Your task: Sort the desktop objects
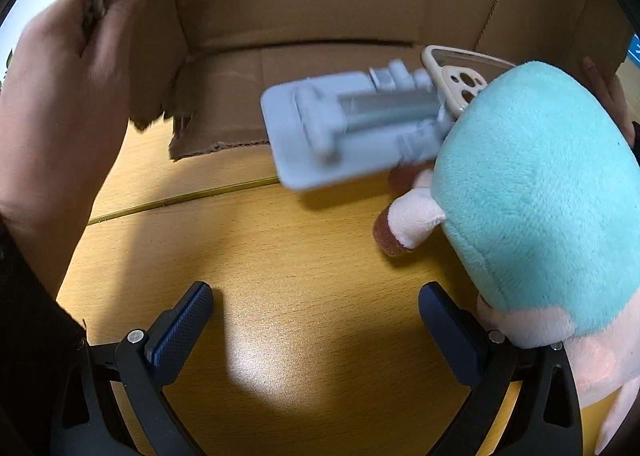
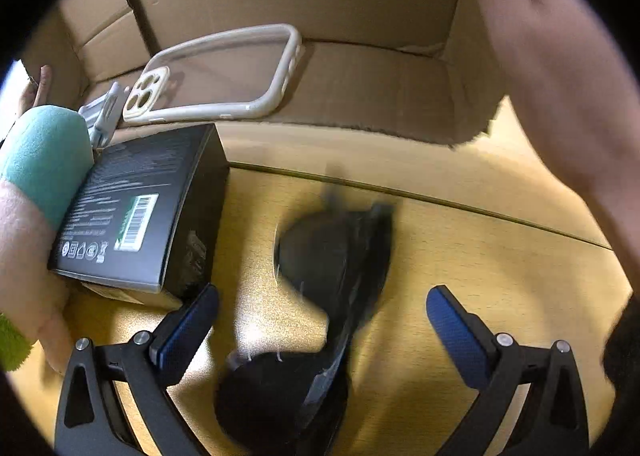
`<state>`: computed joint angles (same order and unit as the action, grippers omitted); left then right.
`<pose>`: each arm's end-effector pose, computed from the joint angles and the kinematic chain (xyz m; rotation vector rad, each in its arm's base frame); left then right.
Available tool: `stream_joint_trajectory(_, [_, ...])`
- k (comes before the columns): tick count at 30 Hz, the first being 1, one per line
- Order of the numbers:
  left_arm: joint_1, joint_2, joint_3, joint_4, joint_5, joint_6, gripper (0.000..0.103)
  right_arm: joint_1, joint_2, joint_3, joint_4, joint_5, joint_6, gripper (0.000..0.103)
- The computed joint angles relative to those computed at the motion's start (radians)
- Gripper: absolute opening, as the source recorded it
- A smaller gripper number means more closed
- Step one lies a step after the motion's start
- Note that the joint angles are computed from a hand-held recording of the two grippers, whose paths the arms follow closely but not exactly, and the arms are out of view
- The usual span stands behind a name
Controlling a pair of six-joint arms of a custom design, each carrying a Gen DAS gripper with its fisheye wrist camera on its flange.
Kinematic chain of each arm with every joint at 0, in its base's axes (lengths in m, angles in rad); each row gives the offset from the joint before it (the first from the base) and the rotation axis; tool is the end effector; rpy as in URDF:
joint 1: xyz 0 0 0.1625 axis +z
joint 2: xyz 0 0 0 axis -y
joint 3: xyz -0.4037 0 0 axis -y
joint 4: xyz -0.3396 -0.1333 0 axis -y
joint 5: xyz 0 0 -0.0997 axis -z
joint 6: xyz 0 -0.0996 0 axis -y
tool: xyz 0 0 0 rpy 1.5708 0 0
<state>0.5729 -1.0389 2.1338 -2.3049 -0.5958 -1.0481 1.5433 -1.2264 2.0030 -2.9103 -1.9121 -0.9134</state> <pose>-0.2477 -0.4165 0.1211 0.1592 2.2291 -0.7955 0.0858 -0.5155 0.2783 0.9789 -2.3601 0.4583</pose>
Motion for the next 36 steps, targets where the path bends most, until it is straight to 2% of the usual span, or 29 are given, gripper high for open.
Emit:
stream_joint_trajectory(12, [0.002, -0.014, -0.027, 0.035, 0.0, 0.006, 0.103, 0.02, -0.039, -0.003, 0.043, -0.01, 0.018, 0.103])
stream_joint_trajectory(25, [0.0, -0.02, -0.021, 0.038, 0.0, 0.003, 0.103, 0.018, -0.018, -0.001, 0.011, -0.012, 0.015, 0.103])
stream_joint_trajectory(36, [0.001, -0.027, -0.028, 0.049, 0.001, 0.007, 0.103, 0.025, -0.029, -0.036, 0.059, -0.015, 0.022, 0.103])
